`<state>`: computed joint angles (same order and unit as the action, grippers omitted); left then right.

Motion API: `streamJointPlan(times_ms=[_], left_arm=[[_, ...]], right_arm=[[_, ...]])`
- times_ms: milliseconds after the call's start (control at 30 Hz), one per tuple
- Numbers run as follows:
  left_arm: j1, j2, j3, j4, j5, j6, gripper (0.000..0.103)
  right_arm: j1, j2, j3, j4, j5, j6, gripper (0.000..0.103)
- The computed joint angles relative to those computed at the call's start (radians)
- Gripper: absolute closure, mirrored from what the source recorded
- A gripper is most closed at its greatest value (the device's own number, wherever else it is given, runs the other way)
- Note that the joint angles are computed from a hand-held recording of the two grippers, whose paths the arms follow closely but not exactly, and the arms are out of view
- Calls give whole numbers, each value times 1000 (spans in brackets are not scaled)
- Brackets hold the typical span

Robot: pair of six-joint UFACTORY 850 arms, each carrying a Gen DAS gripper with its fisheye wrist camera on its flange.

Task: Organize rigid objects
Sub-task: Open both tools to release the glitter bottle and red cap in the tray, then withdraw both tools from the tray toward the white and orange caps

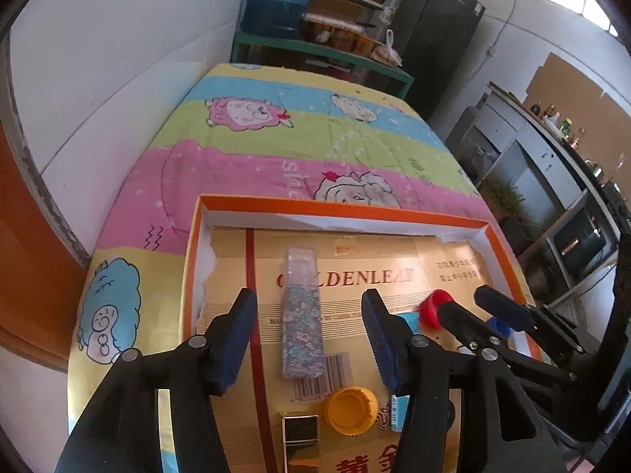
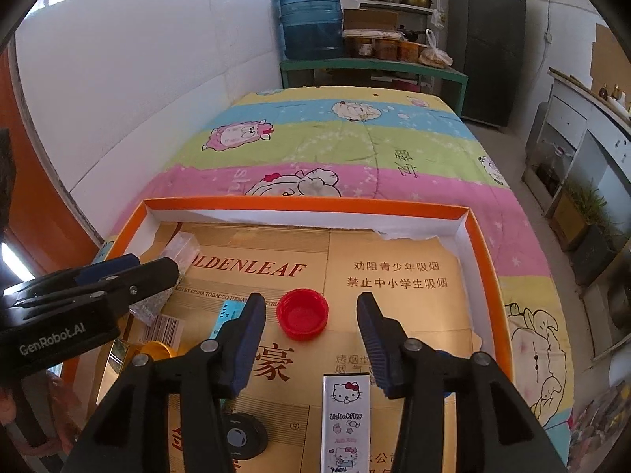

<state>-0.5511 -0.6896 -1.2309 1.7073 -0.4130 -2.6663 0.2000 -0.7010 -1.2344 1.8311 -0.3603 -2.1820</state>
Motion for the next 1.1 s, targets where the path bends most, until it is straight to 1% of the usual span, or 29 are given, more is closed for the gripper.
streamJointPlan(times_ms=[233, 433, 500, 567, 667, 767, 933, 1100], left_arm=[[-26, 7, -12, -43, -52, 81, 46], [-30, 14, -8, -30, -60, 58, 46], [-33, 17, -4, -24, -70, 50, 46], [-38, 21, 0, -19, -83, 39, 46], [-46, 28, 7, 2, -96, 14, 46], [-63, 41, 9, -2, -133, 22, 46], [-95, 65, 27, 21, -171, -2, 46], [-145, 103, 69, 26, -255, -40, 46]], right_arm=[[-3, 8, 12, 43, -7, -33, 55], [-6, 18, 25, 78, -14, -54, 55], [-7, 29, 39, 124, -16, -98, 55], [-11, 48, 64, 217, -24, -189, 55], [-17, 68, 90, 279, -43, -246, 55], [-26, 90, 115, 291, -63, -253, 55], [-41, 132, 166, 299, -81, -270, 55], [-53, 166, 208, 314, -90, -287, 55]])
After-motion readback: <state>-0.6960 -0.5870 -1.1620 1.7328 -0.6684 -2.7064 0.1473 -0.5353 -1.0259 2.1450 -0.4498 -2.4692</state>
